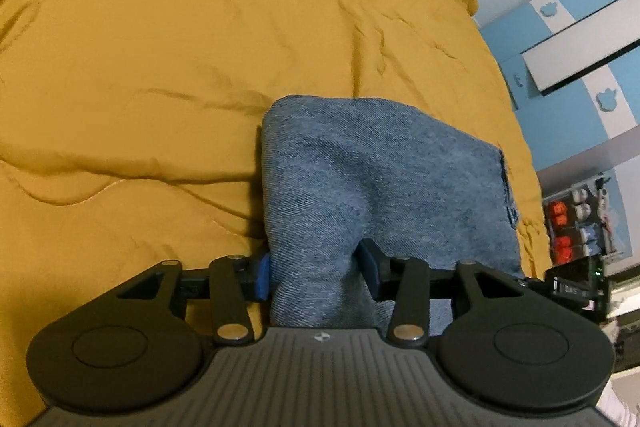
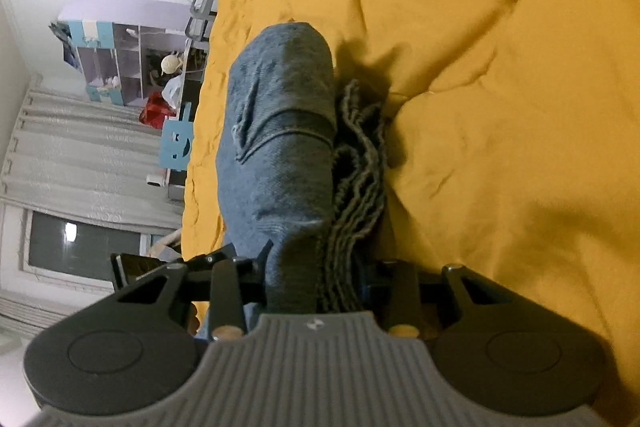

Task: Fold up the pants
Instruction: 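Lower the jeans bundle onto the duvet and open both grippers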

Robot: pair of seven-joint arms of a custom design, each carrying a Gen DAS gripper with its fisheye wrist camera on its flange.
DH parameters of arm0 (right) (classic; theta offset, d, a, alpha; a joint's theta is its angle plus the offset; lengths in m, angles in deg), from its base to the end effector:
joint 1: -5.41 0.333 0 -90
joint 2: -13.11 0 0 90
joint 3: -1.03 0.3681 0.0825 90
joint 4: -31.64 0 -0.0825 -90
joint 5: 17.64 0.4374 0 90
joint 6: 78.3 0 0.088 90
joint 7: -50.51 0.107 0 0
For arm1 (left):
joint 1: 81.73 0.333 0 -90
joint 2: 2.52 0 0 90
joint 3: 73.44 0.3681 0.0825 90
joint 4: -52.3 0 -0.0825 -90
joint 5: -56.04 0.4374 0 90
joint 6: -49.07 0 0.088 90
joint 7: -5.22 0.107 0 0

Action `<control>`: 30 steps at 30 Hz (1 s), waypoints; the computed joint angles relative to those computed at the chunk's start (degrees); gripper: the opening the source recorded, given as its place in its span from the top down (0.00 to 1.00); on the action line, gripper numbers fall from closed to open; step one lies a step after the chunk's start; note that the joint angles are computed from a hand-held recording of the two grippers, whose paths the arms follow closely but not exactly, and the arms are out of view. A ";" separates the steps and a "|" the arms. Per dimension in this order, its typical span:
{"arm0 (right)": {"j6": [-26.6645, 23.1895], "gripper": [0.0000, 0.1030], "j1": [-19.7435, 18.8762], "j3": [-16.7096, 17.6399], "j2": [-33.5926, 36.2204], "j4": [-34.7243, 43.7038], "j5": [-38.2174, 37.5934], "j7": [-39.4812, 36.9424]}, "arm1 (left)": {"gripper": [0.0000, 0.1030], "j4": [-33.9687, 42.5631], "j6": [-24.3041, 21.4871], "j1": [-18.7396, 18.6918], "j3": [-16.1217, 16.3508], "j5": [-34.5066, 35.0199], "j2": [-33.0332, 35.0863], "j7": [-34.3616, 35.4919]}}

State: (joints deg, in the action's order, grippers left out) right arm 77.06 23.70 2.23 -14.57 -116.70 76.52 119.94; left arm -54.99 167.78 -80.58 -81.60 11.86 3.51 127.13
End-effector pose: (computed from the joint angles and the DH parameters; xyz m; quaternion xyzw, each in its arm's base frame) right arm 0.4210 0.1119 0.4750 -0.3611 0.7684 0.1935 0.4917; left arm 0.6494 -0.1129 0.5094 0.5472 -0.7614 0.3139 0.1494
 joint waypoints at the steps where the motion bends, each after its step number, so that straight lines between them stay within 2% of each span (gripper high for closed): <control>1: 0.06 0.67 -0.14 0.20 -0.01 0.22 -2.13 1.44 | 0.44 -0.32 0.85 -0.26 -0.05 1.27 -0.66 -0.34; 2: 0.24 0.62 -0.11 0.34 -0.10 0.33 -4.24 2.82 | 0.37 -0.64 1.93 -0.61 -0.08 3.12 -1.37 -0.70; 6: 2.46 0.41 -0.99 2.32 -1.46 1.08 -20.88 14.06 | 0.36 -2.75 7.03 -2.60 -0.25 12.01 -5.81 -2.98; 8: 2.27 0.38 -4.88 6.12 -3.27 1.37 -35.00 23.80 | 0.36 -4.81 9.46 -3.23 0.08 13.04 -9.00 -1.89; 11: -0.70 0.34 -12.10 12.19 -7.26 2.77 -52.97 34.02 | 0.36 -8.85 15.87 -4.82 0.52 13.58 -15.09 -0.38; 14: -4.80 0.29 -16.94 16.47 -11.66 5.59 -66.43 38.70 | 0.36 -13.67 20.97 -7.57 2.00 11.76 -22.46 4.82; 15: -5.71 0.24 -18.03 17.89 -13.22 6.50 -70.13 39.70 | 0.34 -15.63 23.01 -8.60 2.42 11.58 -25.20 6.10; 20: -8.58 0.21 -19.04 21.35 -21.39 7.92 -80.90 43.60 | 0.22 -25.33 35.28 -12.57 2.30 14.39 -37.41 6.64; 24: -9.19 0.21 -17.58 23.56 -26.86 7.58 -85.21 47.86 | 0.11 -32.78 45.31 -13.59 -0.16 17.56 -44.87 2.57; 26: -10.12 0.21 -16.77 24.74 -28.99 7.55 -86.69 50.64 | 0.07 -35.73 47.39 -12.97 -1.74 18.81 -48.03 -0.77; 30: -13.54 0.21 -17.62 29.24 -31.88 8.43 -90.40 57.93 | 0.06 -40.06 49.61 -10.00 -6.03 20.67 -52.06 -9.43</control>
